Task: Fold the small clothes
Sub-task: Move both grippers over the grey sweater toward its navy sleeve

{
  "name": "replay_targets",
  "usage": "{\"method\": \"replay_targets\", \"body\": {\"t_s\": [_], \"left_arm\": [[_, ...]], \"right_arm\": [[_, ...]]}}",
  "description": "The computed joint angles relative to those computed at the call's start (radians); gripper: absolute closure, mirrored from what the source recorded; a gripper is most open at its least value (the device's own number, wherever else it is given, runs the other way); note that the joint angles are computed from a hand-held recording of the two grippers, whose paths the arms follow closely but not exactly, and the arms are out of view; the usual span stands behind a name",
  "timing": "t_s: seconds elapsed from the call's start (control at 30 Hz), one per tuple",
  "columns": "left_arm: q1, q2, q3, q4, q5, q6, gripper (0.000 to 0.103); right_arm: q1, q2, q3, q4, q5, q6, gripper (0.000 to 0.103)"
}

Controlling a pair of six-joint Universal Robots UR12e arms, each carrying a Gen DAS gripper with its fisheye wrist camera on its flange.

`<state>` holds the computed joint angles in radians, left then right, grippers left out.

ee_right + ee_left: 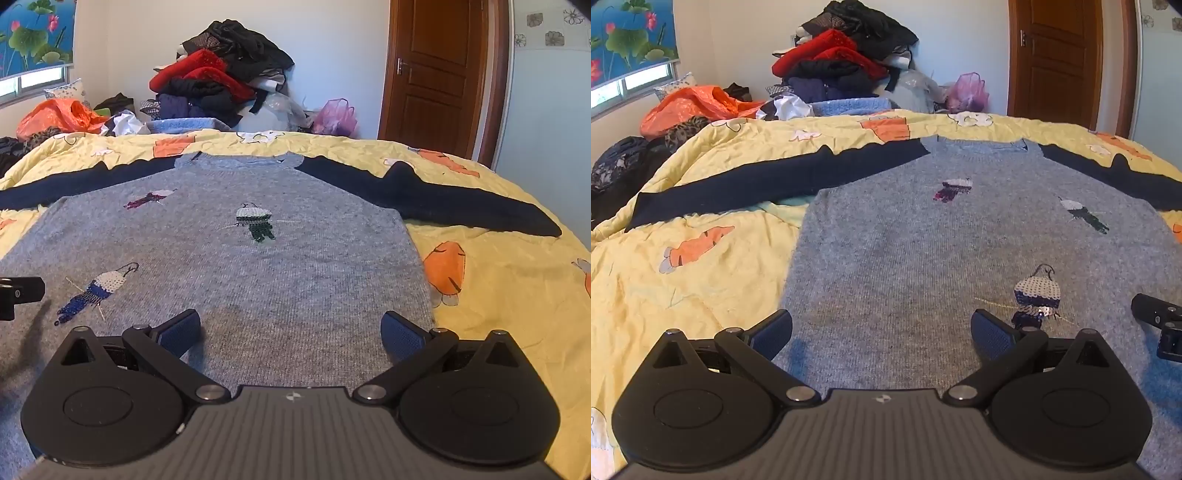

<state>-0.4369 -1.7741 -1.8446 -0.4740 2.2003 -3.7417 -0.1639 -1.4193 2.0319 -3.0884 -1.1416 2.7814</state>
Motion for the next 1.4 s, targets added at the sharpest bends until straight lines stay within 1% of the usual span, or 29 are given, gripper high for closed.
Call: {"method": "replay_targets", "body": {"t_s": [0.07, 0.1, 0.13, 0.27, 0.4, 0.43, 0.53, 0.8, 0.93, 1.2, 1.4], "left_arm": [[0.004, -0.001, -0.001, 0.005, -0.002, 0.007, 0.000], [-0.002, -0.005, 0.000, 0.011, 0.013, 0.019, 0.000], [-0.001, -0.006, -0.001, 0.016, 0.010, 0.022, 0.000], [0.000, -0.012, 0.000, 0.034, 0.003, 0.041, 0.000], [0.000, -0.021, 0.004, 0.037, 0.002, 0.040, 0.000], [-0.007, -0.008, 0.001, 0.001, 0.012, 0.000, 0.000], [-0.010, -0.007, 0.000, -0.008, 0.013, -0.013, 0.000], [-0.013, 0.008, -0.013, -0.006, -0.007, -0.027, 0.000], [-0.022, 0.005, -0.012, -0.008, 0.015, -0.014, 0.000], [-0.027, 0.007, -0.014, -0.009, 0.006, -0.020, 0.000], [-0.030, 0.007, -0.014, -0.011, 0.003, -0.026, 0.000]], "right_arm": [[0.001, -0.002, 0.001, 0.001, -0.003, -0.002, 0.000], [0.000, -0.003, 0.001, 0.003, 0.000, 0.000, 0.000], [0.003, -0.004, -0.001, 0.011, -0.010, -0.004, 0.000], [0.001, -0.001, -0.002, 0.014, -0.008, 0.001, 0.000], [-0.002, -0.005, 0.000, 0.026, 0.001, -0.005, 0.000], [-0.004, -0.005, -0.001, 0.032, 0.005, -0.004, 0.000], [-0.004, -0.002, -0.009, 0.048, 0.011, 0.002, 0.000], [-0.003, -0.006, -0.001, 0.040, 0.005, 0.001, 0.000], [-0.004, -0.011, 0.003, 0.046, 0.007, -0.011, 0.000], [-0.005, -0.023, 0.012, 0.057, 0.005, -0.022, 0.000], [-0.014, -0.036, 0.022, 0.075, 0.025, -0.034, 0.000]]}}
